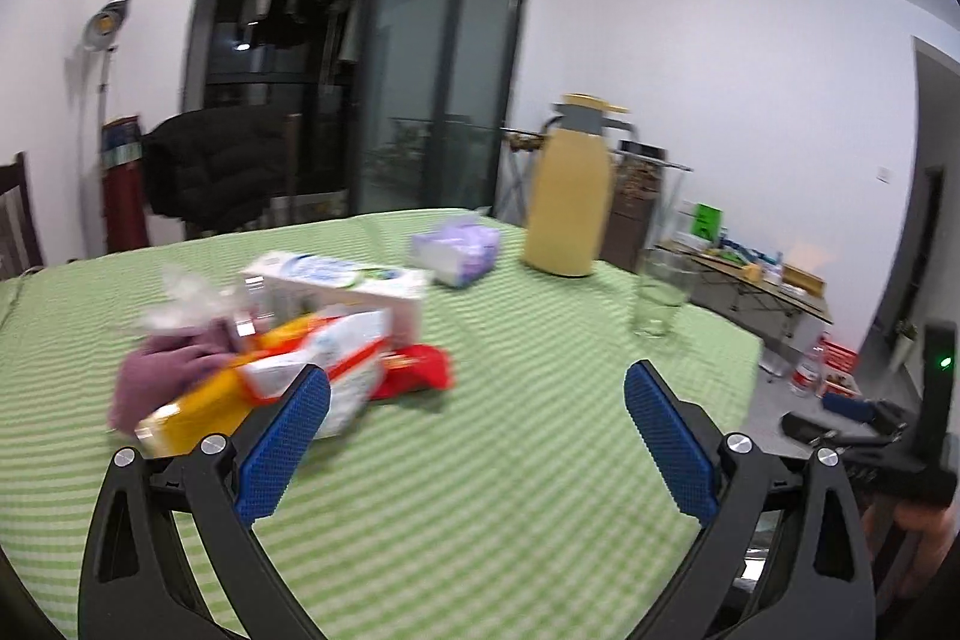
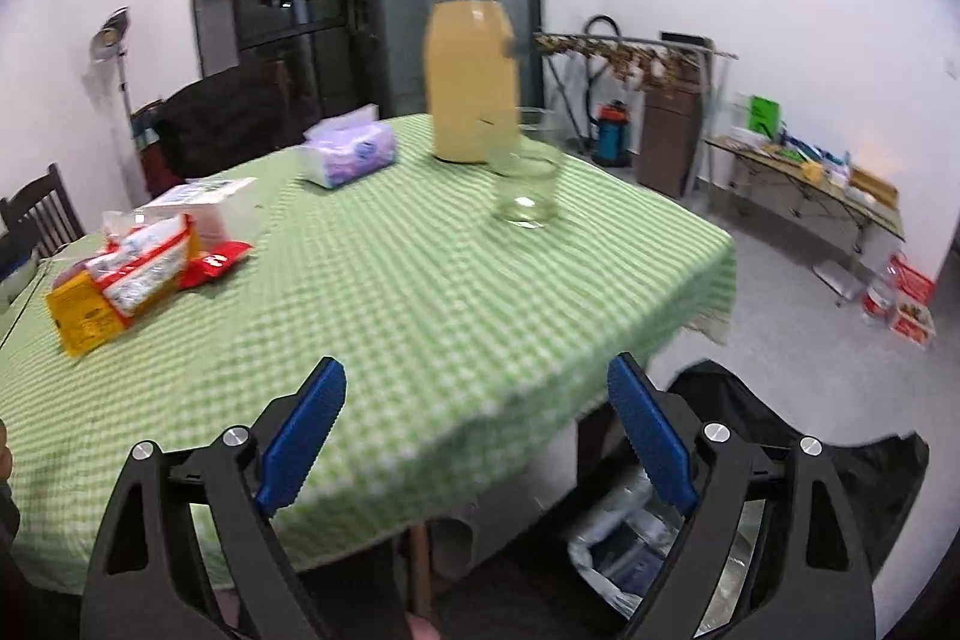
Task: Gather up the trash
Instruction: 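Move both tools back from the bin toward the table, then grasp the yellow snack bag with the left tool while the right tool grasps the red snack bag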
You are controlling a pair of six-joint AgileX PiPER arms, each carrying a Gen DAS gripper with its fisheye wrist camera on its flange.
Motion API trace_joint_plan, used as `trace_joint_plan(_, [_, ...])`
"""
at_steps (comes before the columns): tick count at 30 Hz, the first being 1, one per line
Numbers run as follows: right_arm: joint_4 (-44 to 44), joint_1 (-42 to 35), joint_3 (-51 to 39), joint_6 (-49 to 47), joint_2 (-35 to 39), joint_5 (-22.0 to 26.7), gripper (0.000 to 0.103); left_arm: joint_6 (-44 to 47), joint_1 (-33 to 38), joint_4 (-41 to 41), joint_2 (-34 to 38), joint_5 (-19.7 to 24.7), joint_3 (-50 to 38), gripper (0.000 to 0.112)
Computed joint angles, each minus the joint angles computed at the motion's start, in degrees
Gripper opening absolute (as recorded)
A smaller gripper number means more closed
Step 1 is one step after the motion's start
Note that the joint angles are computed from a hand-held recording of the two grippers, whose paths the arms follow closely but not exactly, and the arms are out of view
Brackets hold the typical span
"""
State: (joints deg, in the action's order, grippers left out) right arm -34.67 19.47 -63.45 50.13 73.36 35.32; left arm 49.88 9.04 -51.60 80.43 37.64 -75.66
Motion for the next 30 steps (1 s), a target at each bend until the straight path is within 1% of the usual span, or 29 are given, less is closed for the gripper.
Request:
trace_joint_plan(7, [-1.43, 5.55, -7.06, -0.57, 5.86, 1.57, 0.085, 3.32, 12.99, -3.88, 3.04, 6.55, -1.58, 0.095])
trace_joint_plan(8, [-1.56, 6.01, -7.75, -0.55, 6.59, 1.41, 0.085, 3.27, 13.83, -3.81, 3.48, 6.95, -1.89, 0.095])
trace_joint_plan(11, [-0.8, 7.39, -10.77, -1.51, 9.81, 1.27, 0.085, 2.79, 18.22, -2.98, 6.51, 8.25, -4.23, 0.095])
trace_joint_plan(14, [-0.67, 9.26, -13.35, -2.34, 12.65, 1.54, 0.085, 2.05, 22.49, -3.11, 9.75, 10.87, -7.11, 0.095])
trace_joint_plan(17, [1.16, 10.73, -16.48, -5.09, 15.7, 1.46, 0.085, -0.46, 27.52, -3.48, 14.4, 16.76, -12.27, 0.095])
trace_joint_plan(18, [1.63, 11.29, -17.64, -5.99, 16.76, 1.41, 0.085, 0.34, 28.6, -4.64, 15.57, 18.58, -13.31, 0.095])
trace_joint_plan(20, [2.66, 12.35, -20.37, -8.15, 19.23, 1.82, 0.085, 4.87, 31.31, -9.39, 18.36, 23.54, -14.73, 0.095])
trace_joint_plan(23, [4.47, 13.71, -24.25, -10.96, 22.81, 2.25, 0.085, 5.82, 31.23, -9.61, 19.38, 23.56, -14.74, 0.095])
trace_joint_plan(26, [6.53, 14.5, -27.45, -13.4, 25.42, 2.68, 0.085, 6.8, 27.93, -5.96, 19.87, 24.47, -17.2, 0.093])
trace_joint_plan(27, [7.24, 14.94, -28.93, -14.21, 26.61, 2.81, 0.085, 7.9, 26.14, -3.99, 19.55, 23.86, -17.69, 0.09])
trace_joint_plan(28, [7.62, 15.17, -29.56, -14.6, 27.13, 2.86, 0.085, 7.36, 24.5, -1.33, 19.09, 22.23, -17.86, 0.08])
trace_joint_plan(29, [8.04, 15.45, -30.31, -15.01, 27.79, 2.88, 0.085, 4.84, 21.66, 3.62, 18.43, 18.75, -18.01, 0.07])
trace_joint_plan(30, [8.62, 15.8, -31.3, -15.57, 28.66, 3.08, 0.085, 3.69, 19.62, 6.67, 18.0, 16.32, -17.75, 0.066])
